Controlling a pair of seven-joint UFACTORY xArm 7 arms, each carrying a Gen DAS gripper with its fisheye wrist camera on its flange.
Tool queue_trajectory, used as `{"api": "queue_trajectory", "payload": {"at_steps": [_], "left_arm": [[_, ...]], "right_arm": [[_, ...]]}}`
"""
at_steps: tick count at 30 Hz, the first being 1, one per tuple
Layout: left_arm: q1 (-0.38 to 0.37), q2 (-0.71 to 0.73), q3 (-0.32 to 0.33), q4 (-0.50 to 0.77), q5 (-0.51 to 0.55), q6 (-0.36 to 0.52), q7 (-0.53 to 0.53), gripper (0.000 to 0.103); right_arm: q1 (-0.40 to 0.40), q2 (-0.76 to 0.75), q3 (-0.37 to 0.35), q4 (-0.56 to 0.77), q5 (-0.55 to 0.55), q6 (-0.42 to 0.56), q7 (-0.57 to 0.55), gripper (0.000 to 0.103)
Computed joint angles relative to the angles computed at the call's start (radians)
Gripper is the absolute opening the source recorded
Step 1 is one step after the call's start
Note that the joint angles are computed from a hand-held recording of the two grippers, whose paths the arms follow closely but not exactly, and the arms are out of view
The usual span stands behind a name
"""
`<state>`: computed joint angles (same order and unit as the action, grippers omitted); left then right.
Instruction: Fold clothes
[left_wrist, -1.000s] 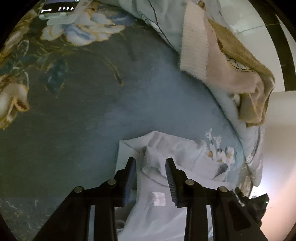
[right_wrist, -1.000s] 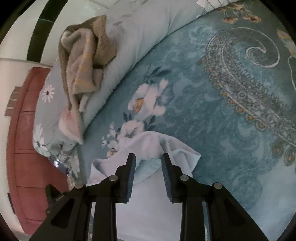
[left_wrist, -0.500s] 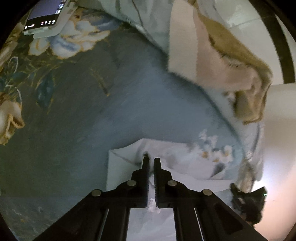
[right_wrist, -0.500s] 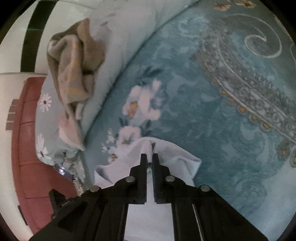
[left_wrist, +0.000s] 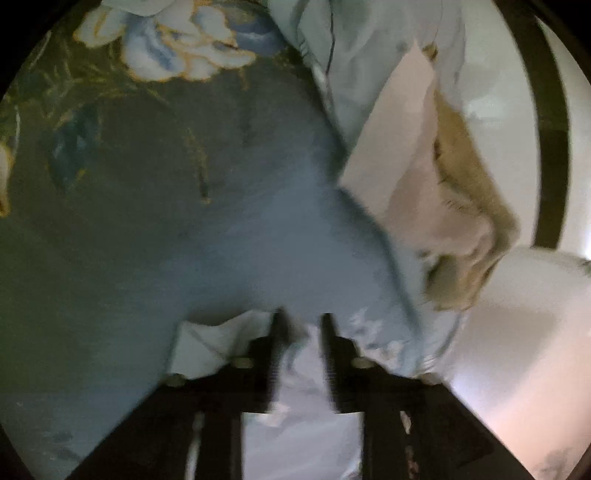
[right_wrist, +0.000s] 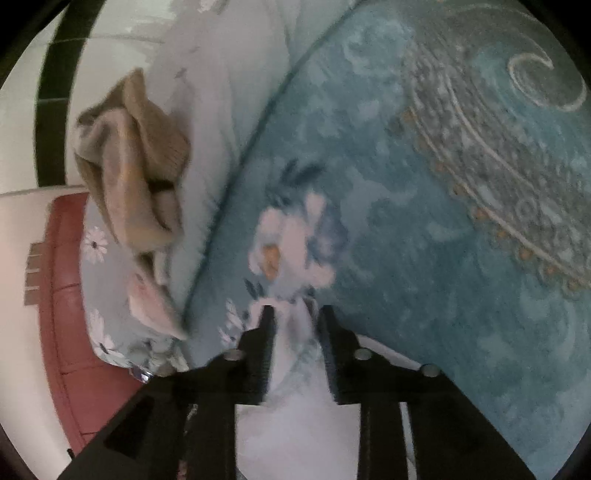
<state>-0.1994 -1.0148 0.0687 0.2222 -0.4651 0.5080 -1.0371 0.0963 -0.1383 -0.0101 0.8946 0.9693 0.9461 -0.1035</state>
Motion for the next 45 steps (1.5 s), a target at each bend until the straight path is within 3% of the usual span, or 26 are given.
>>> {"api": "queue_trajectory", "payload": {"at_steps": [5, 7, 10, 13, 18, 20, 21, 22, 24, 28, 33, 37, 43, 45], "left_arm": [[0.027, 0.013, -0.019, 0.033, 0.032, -0.065, -0.002, 0.051], [0.049, 0.016, -0.031, 0.071, 0.081, -0.013, 0.012, 0.054], [0.091, 0.013, -0.054, 0.135, 0.194, 0.184, 0.067, 0.056], [0.083, 0.034, -0.031, 0.171, 0.213, 0.336, 0.132, 0.056], [0.062, 0.110, -0.004, 0.164, 0.115, 0.329, 0.171, 0.055], [0.067, 0.126, -0.003, 0.167, 0.102, 0.341, 0.189, 0.054], [0.071, 0.130, -0.004, 0.169, 0.099, 0.341, 0.198, 0.050], [0.075, 0.133, -0.005, 0.171, 0.096, 0.342, 0.207, 0.045], [0.082, 0.160, -0.005, 0.200, 0.113, 0.376, 0.236, 0.020], [0.080, 0.230, 0.000, 0.269, 0.130, 0.429, 0.326, 0.008], [0.055, 0.217, 0.059, 0.211, -0.077, 0.271, 0.377, 0.005], [0.044, 0.098, 0.073, 0.054, -0.273, 0.059, 0.299, 0.005], [0.025, 0.074, 0.056, -0.024, -0.259, -0.035, 0.211, 0.009], [0.031, 0.049, 0.046, -0.045, -0.240, -0.064, 0.178, 0.028]], "right_arm": [[0.001, -0.012, 0.000, 0.007, 0.020, -0.062, -0.040, 0.036], [0.000, -0.020, -0.004, 0.009, -0.008, -0.054, -0.054, 0.036], [-0.005, -0.032, -0.006, 0.013, -0.105, -0.018, -0.066, 0.036], [-0.004, -0.038, -0.011, 0.014, -0.156, 0.028, -0.084, 0.036], [0.007, -0.025, -0.003, 0.027, -0.161, 0.057, -0.076, 0.035], [0.013, -0.012, 0.005, 0.044, -0.169, 0.066, -0.068, 0.023], [0.016, -0.007, 0.011, 0.055, -0.184, 0.067, -0.066, 0.008], [0.019, -0.001, 0.017, 0.067, -0.196, 0.067, -0.064, 0.006], [0.026, 0.015, 0.025, 0.093, -0.215, 0.075, -0.064, 0.005], [0.021, 0.037, 0.018, 0.129, -0.188, 0.123, -0.071, 0.004], [-0.004, 0.068, 0.007, 0.127, -0.045, 0.127, -0.052, 0.004], [-0.022, 0.079, 0.008, 0.075, 0.068, 0.082, -0.025, 0.004], [-0.032, 0.089, 0.019, 0.025, 0.095, 0.039, 0.031, 0.008], [-0.034, 0.083, 0.019, 0.027, 0.071, 0.033, 0.038, 0.011]]}}
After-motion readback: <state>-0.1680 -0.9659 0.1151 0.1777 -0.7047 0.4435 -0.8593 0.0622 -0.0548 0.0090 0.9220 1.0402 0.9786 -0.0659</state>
